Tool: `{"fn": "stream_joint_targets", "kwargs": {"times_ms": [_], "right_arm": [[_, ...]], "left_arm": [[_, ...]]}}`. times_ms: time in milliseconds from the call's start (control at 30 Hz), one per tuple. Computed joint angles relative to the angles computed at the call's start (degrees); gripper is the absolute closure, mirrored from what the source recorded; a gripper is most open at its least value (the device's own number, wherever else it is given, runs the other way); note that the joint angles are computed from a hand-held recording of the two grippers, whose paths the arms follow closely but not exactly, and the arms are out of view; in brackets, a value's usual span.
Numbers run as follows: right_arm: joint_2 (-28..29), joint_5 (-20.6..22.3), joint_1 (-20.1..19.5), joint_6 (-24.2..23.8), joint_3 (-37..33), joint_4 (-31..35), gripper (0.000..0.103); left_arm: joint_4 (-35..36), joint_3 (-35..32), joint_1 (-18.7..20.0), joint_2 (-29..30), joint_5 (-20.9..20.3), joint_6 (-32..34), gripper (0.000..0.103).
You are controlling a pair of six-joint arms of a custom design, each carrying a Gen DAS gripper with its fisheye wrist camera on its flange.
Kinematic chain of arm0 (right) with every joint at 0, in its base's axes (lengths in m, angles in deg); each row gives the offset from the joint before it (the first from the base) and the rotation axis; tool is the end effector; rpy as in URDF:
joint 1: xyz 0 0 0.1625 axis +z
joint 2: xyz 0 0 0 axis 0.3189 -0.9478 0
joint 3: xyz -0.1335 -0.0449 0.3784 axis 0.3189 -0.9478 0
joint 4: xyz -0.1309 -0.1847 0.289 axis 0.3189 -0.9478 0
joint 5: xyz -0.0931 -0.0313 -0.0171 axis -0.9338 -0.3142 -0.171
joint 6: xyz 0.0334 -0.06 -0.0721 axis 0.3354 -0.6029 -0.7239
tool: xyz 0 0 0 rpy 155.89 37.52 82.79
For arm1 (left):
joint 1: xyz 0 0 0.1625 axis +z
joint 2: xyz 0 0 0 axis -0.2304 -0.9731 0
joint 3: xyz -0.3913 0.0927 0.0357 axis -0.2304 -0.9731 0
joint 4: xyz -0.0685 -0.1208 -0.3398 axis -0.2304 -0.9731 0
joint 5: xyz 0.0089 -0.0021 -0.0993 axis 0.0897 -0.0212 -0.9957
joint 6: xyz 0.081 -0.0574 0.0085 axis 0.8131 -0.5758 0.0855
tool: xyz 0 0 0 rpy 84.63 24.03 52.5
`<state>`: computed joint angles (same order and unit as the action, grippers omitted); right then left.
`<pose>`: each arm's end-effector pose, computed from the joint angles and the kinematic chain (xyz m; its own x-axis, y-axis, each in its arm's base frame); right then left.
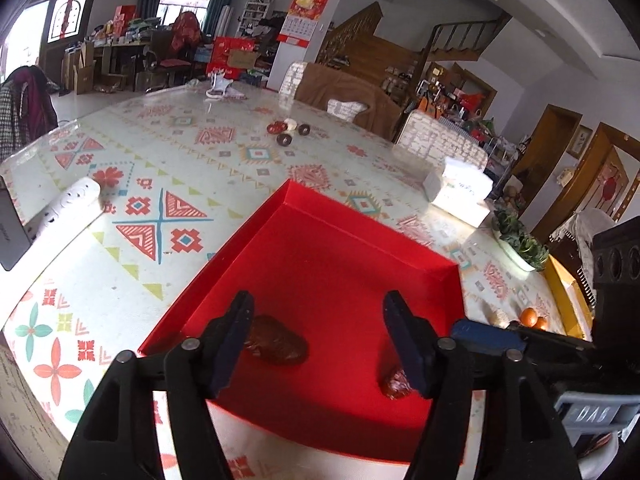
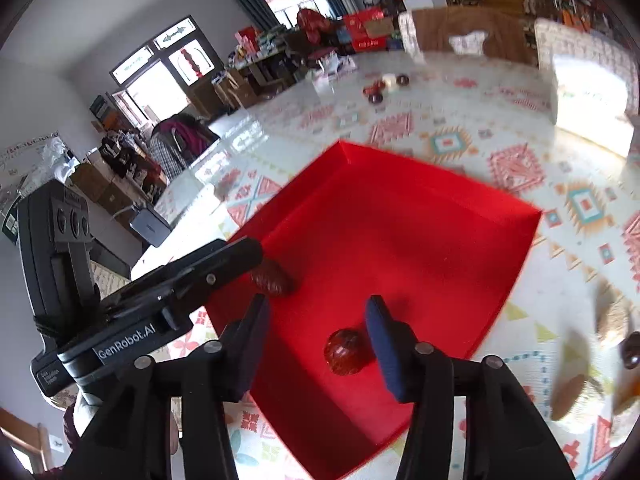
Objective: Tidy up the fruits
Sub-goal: 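Carry both red dates over the red tray and open both tools to drop them, then move both open tools back toward the remaining fruit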
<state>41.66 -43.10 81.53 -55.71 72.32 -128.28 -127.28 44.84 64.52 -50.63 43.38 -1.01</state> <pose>0.2454 -0.6201 -0.0246 -0.6135 -0.7876 0.0571 -0.7896 0.6113 -0.0531 -0.0792 -0.4556 0.1901 -0.8262 -0.4335 -0.3598 0.1334 0.4700 -0.8725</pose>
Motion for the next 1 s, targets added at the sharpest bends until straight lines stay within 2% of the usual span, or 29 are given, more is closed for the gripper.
{"fn": "stream_joint_targets", "kwargs": {"times_ms": [133, 200, 300, 367, 433, 467, 567, 700, 800, 867, 1000], "right_arm": [[-4.90, 2.00, -0.53, -1.54, 4.92, -6.50, 0.047], [-8.90, 3.02, -1.23, -3.26, 9.36, -13.75, 0.041], [-14.66, 6.87, -3.30, -6.18, 16.64, -26.83, 0.022], [-18.96, 12.21, -6.19, -7.77, 21.32, -33.91, 0.003], [-22.64, 17.00, -9.31, -8.40, 23.23, -33.27, 0.000], [-24.43, 17.84, -10.68, -8.05, 23.11, -30.40, 0.000], [-27.77, 14.89, -13.49, -7.03, 20.95, -19.58, 0.000], [-28.48, 8.62, -16.43, -7.04, 20.21, -16.88, 0.000], [-28.13, 6.56, -18.73, -5.95, 18.72, -12.87, 0.000], [-27.27, 5.40, -19.56, -5.81, 18.30, -12.30, 0.001], [-25.60, 1.92, -19.96, -6.54, 18.68, -17.47, 0.005]], "left_arm": [[-3.42, 0.62, -4.01, 1.39, 2.64, 1.19, 0.023], [-7.35, 0.47, -6.20, 3.06, 3.27, 3.47, 0.018], [-11.51, -0.69, -8.84, 5.35, 2.49, 6.52, 0.017], [-13.43, -1.77, -10.09, 6.93, 1.72, 8.04, 0.017], [-14.34, -3.26, -11.18, 8.82, 1.25, 9.01, 0.017], [-14.25, -3.94, -11.51, 9.55, 0.81, 9.09, 0.017], [-11.47, -6.11, -11.64, 11.37, -1.07, 7.72, 0.017], [-5.04, -9.24, -10.39, 13.37, -4.85, 4.90, 0.017], [-0.79, -11.55, -9.67, 15.25, -6.59, 2.98, 0.017], [2.10, -13.12, -9.10, 16.28, -7.22, 2.17, 0.017], [6.97, -15.35, -8.15, 17.54, -8.21, 0.86, 0.017]]}}
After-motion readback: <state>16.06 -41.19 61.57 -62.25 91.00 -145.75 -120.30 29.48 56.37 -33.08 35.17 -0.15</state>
